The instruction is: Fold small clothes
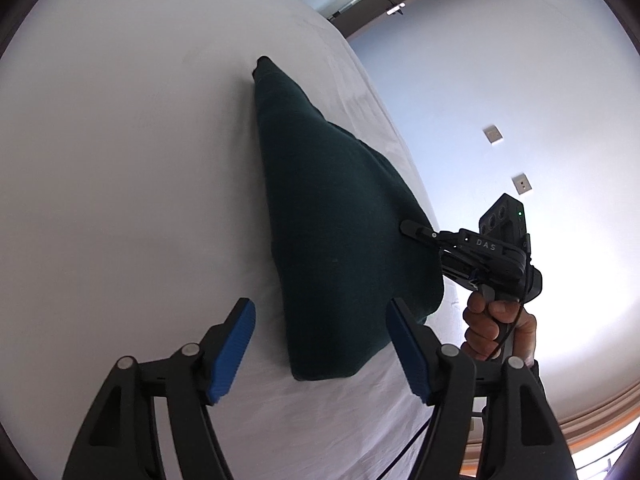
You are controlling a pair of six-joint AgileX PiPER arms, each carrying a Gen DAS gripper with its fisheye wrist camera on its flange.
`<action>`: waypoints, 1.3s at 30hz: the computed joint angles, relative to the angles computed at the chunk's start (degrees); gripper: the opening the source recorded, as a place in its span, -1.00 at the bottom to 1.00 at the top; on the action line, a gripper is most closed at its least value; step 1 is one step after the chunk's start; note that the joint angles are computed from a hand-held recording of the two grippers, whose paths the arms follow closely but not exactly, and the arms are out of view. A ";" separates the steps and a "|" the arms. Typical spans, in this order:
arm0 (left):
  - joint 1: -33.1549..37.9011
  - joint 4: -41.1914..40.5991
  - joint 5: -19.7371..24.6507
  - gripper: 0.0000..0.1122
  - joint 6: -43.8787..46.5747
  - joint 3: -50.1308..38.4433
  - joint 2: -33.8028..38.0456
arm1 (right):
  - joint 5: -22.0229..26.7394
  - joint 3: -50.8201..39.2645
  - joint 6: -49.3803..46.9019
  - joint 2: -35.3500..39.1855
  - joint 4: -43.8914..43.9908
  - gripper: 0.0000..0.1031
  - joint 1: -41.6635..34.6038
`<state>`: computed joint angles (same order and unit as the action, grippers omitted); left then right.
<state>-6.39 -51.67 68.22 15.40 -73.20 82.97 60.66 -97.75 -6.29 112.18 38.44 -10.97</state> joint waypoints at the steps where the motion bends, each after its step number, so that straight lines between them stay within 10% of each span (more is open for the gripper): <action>1: 0.41 -0.10 0.46 0.23 0.79 0.25 -0.14 | 0.37 0.37 0.11 -0.48 -0.79 -0.72 -1.06; 17: -9.44 10.55 -0.15 0.23 -8.13 -16.26 5.41 | -0.34 3.70 -6.19 2.38 3.35 -0.52 -7.80; 27: -19.38 24.11 -7.70 0.23 -13.65 -25.13 11.12 | -9.64 20.42 -9.91 -18.49 1.04 -0.45 -6.59; 39: -25.64 38.13 -11.34 0.23 -14.82 -20.85 9.26 | -9.79 31.37 -22.81 -21.63 11.63 -0.71 -13.24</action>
<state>-32.03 -13.54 56.88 0.58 -94.05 92.22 50.88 -66.38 -29.10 90.54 50.07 -24.20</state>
